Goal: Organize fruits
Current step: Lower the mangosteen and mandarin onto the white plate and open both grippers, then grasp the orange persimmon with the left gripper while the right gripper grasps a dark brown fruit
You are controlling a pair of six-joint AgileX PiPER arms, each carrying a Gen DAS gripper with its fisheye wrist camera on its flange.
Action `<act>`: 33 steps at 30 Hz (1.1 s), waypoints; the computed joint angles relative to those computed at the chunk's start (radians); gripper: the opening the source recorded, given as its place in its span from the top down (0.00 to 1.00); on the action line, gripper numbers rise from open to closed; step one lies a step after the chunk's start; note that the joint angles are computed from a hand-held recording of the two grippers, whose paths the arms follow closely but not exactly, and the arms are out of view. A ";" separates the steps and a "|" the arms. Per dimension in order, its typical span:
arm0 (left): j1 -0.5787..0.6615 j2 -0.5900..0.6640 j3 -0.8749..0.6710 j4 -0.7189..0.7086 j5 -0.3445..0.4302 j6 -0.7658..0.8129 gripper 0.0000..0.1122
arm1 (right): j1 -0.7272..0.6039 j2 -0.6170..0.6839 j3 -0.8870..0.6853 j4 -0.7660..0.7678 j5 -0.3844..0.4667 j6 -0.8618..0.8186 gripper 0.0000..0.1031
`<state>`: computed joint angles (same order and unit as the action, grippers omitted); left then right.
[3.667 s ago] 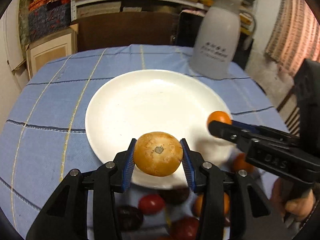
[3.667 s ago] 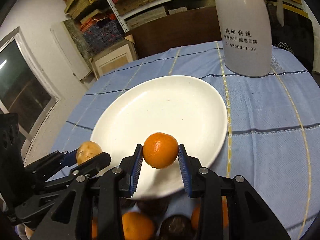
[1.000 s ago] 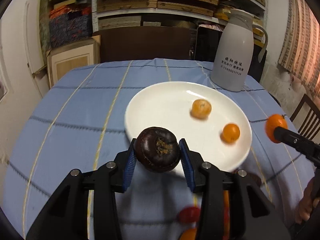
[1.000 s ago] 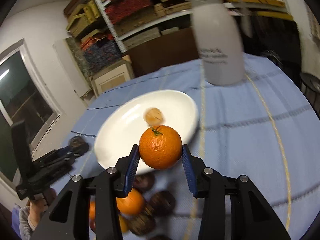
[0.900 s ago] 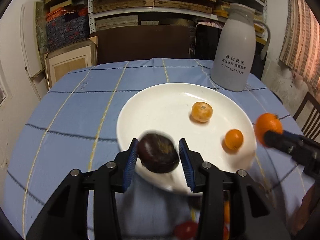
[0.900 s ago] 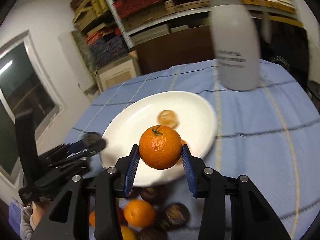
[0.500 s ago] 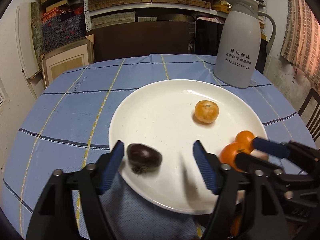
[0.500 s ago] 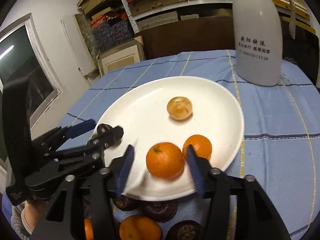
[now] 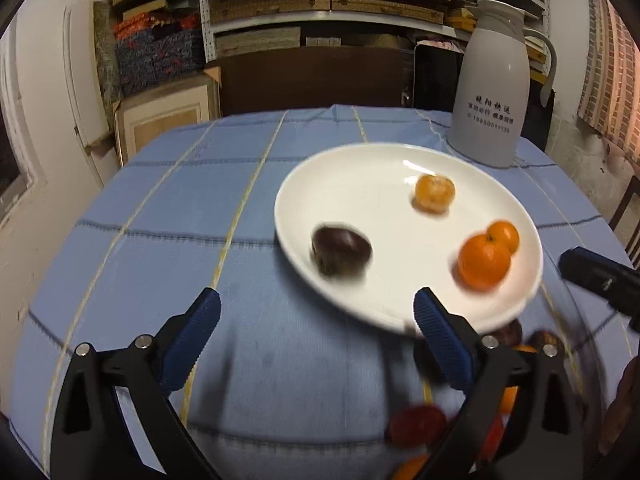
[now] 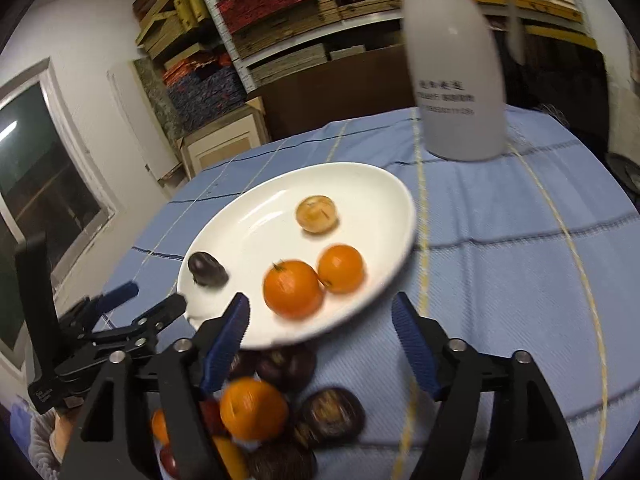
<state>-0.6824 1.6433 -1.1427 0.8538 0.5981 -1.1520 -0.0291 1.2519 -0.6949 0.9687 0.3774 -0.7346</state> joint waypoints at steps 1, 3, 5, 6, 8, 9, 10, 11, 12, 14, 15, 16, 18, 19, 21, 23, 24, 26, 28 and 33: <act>-0.004 -0.018 0.023 -0.011 -0.006 -0.004 0.15 | -0.019 -0.014 0.013 0.015 0.012 -0.013 0.23; -0.016 -0.058 0.073 -0.029 -0.020 -0.013 0.14 | -0.098 -0.059 0.058 0.083 0.064 -0.075 0.18; -0.042 -0.096 0.121 -0.018 -0.021 -0.044 0.13 | -0.168 -0.085 0.090 0.131 0.113 -0.118 0.15; -0.053 -0.105 0.136 -0.012 -0.020 -0.055 0.13 | -0.203 -0.091 0.102 0.148 0.147 -0.137 0.14; -0.082 -0.123 0.160 -0.004 -0.007 -0.073 0.13 | -0.240 -0.088 0.116 0.158 0.193 -0.154 0.14; -0.101 -0.132 0.174 0.005 0.006 -0.086 0.13 | -0.249 -0.089 0.122 0.156 0.205 -0.156 0.14; -0.112 -0.137 0.181 0.011 0.014 -0.094 0.13 | -0.254 -0.093 0.129 0.151 0.211 -0.155 0.14; -0.124 -0.142 0.187 0.013 0.022 -0.101 0.13 | -0.255 -0.101 0.136 0.147 0.212 -0.156 0.14; -0.136 -0.154 0.201 0.014 0.025 -0.109 0.13 | -0.254 -0.111 0.144 0.143 0.210 -0.157 0.14; -0.149 -0.173 0.225 0.003 0.020 -0.111 0.13 | -0.244 -0.121 0.148 0.132 0.200 -0.145 0.13; -0.159 -0.183 0.240 -0.008 0.020 -0.108 0.13 | -0.245 -0.124 0.152 0.131 0.201 -0.144 0.13; -0.170 -0.185 0.245 -0.019 0.028 -0.102 0.13 | -0.249 -0.125 0.154 0.133 0.206 -0.146 0.12; -0.187 -0.182 0.249 -0.045 0.044 -0.077 0.12 | -0.259 -0.122 0.157 0.138 0.217 -0.152 0.12; -0.187 -0.183 0.251 -0.059 0.036 -0.063 0.12 | -0.263 -0.124 0.160 0.138 0.221 -0.154 0.12; -0.179 -0.183 0.254 -0.080 0.022 -0.045 0.12 | -0.264 -0.126 0.162 0.138 0.223 -0.157 0.12; -0.136 -0.195 0.267 -0.146 -0.026 0.020 0.12 | -0.258 -0.127 0.160 0.130 0.220 -0.151 0.12; -0.115 -0.203 0.273 -0.175 -0.047 0.047 0.12 | -0.260 -0.129 0.161 0.128 0.220 -0.151 0.12; -0.095 -0.228 0.293 -0.151 -0.050 0.004 0.12 | -0.271 -0.132 0.166 0.129 0.230 -0.155 0.12; -0.086 -0.265 0.321 -0.063 -0.002 -0.116 0.12 | -0.295 -0.137 0.174 0.140 0.251 -0.171 0.12; -0.005 -0.332 0.391 -0.136 -0.053 -0.102 0.12 | -0.322 -0.157 0.187 0.147 0.286 -0.192 0.12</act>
<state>-0.6877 1.3118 -0.7514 0.7174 0.5450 -1.2540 -0.3514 1.0950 -0.5076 1.1156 0.6635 -0.9263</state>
